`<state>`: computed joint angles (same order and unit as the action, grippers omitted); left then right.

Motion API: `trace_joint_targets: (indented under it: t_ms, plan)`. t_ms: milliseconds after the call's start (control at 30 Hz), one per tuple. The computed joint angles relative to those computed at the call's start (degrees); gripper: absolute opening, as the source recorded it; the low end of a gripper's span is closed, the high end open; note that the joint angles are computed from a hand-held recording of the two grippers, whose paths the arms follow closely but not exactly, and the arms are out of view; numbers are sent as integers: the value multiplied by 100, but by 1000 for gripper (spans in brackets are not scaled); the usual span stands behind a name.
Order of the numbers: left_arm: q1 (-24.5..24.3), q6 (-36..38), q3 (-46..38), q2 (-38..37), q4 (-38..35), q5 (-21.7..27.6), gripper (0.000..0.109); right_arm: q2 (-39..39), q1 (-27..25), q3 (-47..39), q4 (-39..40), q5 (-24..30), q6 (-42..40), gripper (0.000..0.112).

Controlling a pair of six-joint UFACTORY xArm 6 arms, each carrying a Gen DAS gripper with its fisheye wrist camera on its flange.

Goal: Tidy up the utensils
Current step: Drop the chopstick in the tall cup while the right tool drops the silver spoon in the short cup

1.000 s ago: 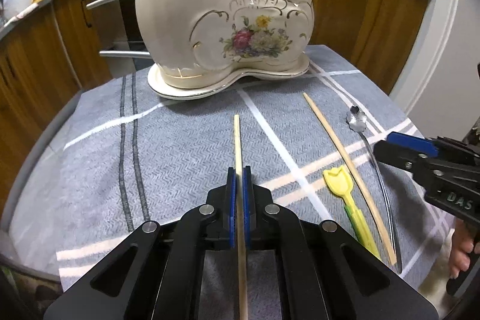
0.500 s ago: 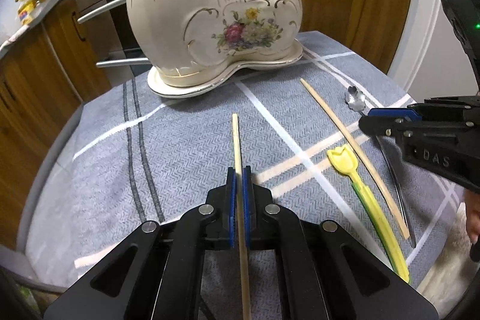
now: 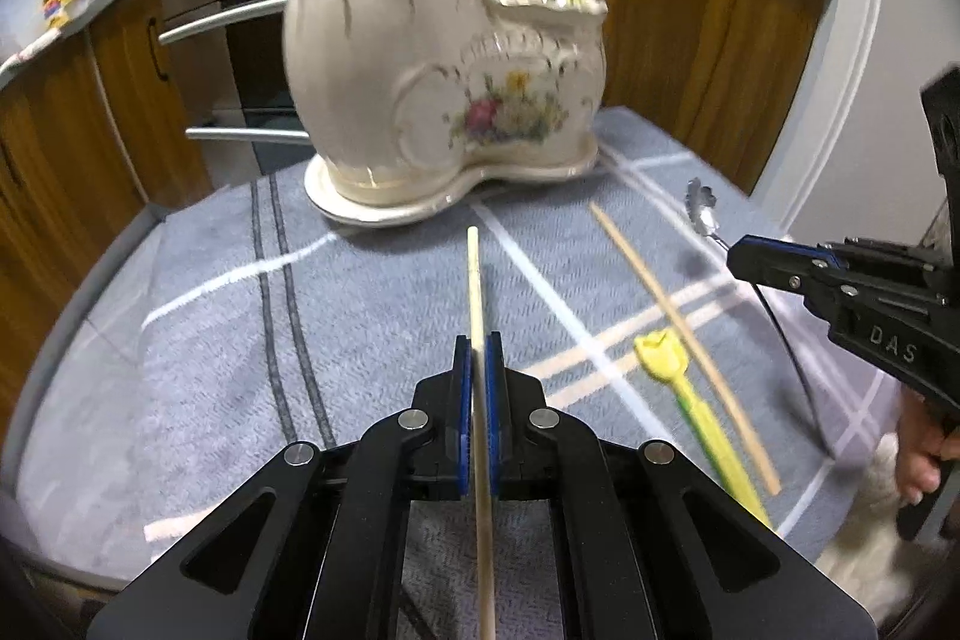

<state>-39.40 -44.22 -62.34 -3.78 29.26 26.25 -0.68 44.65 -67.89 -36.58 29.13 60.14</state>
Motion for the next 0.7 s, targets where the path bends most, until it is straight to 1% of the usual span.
trace_joint_targets:
  t_ms: [33, 133, 167, 233, 267, 300, 367, 400, 467, 600, 700]
  plan:
    - [33, -105, 79, -72, 116, -181, 5, -42, -5, 38, -177, -97, 141, 3]
    - [96, -425, 209, -213, 442, -514, 5, -187, -43, 127, -993, -379, 732, 3]
    - [108, -535, 234, -246, 564, -609, 5, -233, -49, 136, -1407, -445, 1015, 3]
    - [136, -851, 265, -325, 931, -767, 5, -276, -67, 113, -2021, -492, 1421, 3]
    - [144, -991, 271, -346, 1110, -835, 5, -303, -64, 88, -2468, -502, 1725, 3]
    - [159, -1228, 273, -385, 1409, -909, 5, -311, -58, 52, -2736, -495, 1905, 3]
    - [199, -1573, 239, -404, 1785, -1025, 5, -302, -87, -27, -3258, -533, 2267, 3]
    - [244, -1811, 246, -445, 2038, -1146, 5, -302, -105, -81, -3667, -564, 2578, 3]
    - [255, -2187, 214, -478, 2423, -1203, 5, -264, -139, -207, -4187, -603, 2959, 3]
    - [371, -2866, 108, -584, 3193, -1364, 5, -160, -250, -487, -4791, -840, 3439, 3]
    - [524, -3676, -74, -687, 3988, -1489, 5, 37, -361, -851, -5210, -1033, 3719, 3]
